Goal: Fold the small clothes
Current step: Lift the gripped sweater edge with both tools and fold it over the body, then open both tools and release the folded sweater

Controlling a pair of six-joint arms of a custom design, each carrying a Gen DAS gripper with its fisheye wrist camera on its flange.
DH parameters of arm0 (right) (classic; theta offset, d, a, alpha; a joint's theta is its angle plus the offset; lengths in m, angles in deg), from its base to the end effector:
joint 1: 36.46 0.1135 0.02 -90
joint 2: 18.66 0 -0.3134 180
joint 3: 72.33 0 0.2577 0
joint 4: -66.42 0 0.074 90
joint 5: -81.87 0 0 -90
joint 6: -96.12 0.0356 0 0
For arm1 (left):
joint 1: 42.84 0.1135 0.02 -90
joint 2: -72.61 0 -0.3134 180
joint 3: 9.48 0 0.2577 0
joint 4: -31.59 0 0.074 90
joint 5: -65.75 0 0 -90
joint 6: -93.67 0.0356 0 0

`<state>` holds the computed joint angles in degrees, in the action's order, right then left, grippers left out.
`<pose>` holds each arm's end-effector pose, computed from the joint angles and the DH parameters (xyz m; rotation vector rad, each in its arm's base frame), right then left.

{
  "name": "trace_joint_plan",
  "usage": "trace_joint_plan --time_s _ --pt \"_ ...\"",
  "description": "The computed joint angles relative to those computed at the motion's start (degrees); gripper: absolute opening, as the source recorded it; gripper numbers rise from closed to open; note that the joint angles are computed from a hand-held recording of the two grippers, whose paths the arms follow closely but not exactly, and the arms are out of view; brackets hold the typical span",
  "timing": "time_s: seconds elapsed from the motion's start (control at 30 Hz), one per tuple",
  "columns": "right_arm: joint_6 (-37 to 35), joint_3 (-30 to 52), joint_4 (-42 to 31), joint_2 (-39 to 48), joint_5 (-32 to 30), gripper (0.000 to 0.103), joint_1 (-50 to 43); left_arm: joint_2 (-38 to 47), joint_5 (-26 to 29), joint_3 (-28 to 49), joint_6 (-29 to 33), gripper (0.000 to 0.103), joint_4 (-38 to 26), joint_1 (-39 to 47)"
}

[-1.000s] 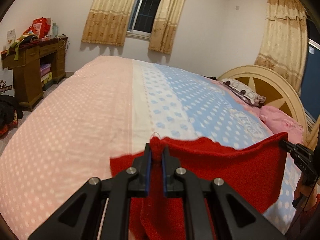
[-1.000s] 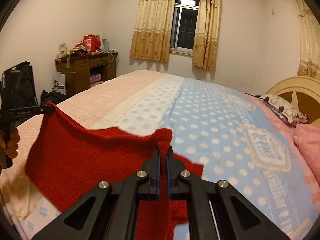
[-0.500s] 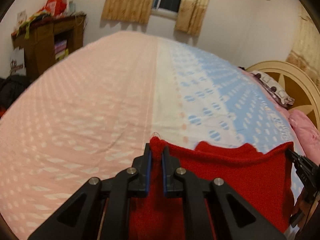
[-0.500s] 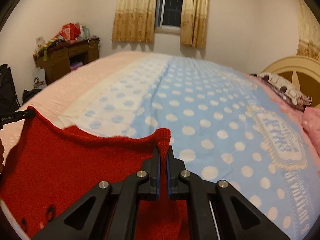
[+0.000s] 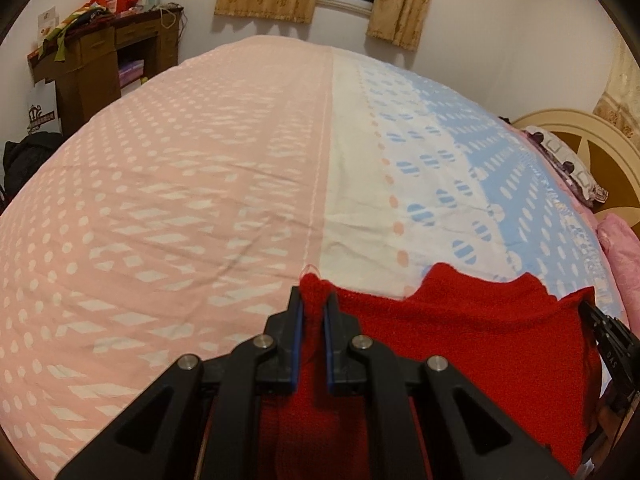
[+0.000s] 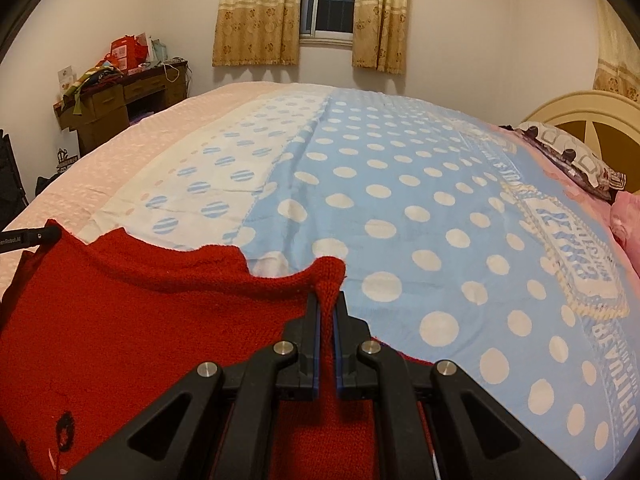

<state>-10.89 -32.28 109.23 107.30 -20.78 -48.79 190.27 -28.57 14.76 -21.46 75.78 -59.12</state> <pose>0.2965 -0.0568 0.0358 -0.2042 2.2915 -0.0060 0.2135 -0.0596 0.0509 -0.2224 2.4304 -0.2345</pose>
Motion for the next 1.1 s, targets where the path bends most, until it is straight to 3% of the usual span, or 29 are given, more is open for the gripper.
trace_joint_plan --time_s 0.33,0.6,0.9,1.1 --pt "0.1 4.1 -7.5 1.5 0.7 0.004 0.4 1.3 -1.0 1.5 -0.3 0.009 -2.3 -0.5" --pt "0.7 7.9 -14.6 2.2 -4.2 0.004 -1.7 0.7 -7.7 4.4 0.0 0.009 -8.6 -4.8" --pt "0.8 8.1 -14.8 2.4 -4.2 0.004 -1.6 0.7 -17.3 7.7 0.0 0.010 -15.5 -10.1" --pt "0.5 6.5 -12.1 2.2 0.2 0.005 0.4 0.4 -19.6 8.3 -0.4 0.012 -17.7 -11.2"
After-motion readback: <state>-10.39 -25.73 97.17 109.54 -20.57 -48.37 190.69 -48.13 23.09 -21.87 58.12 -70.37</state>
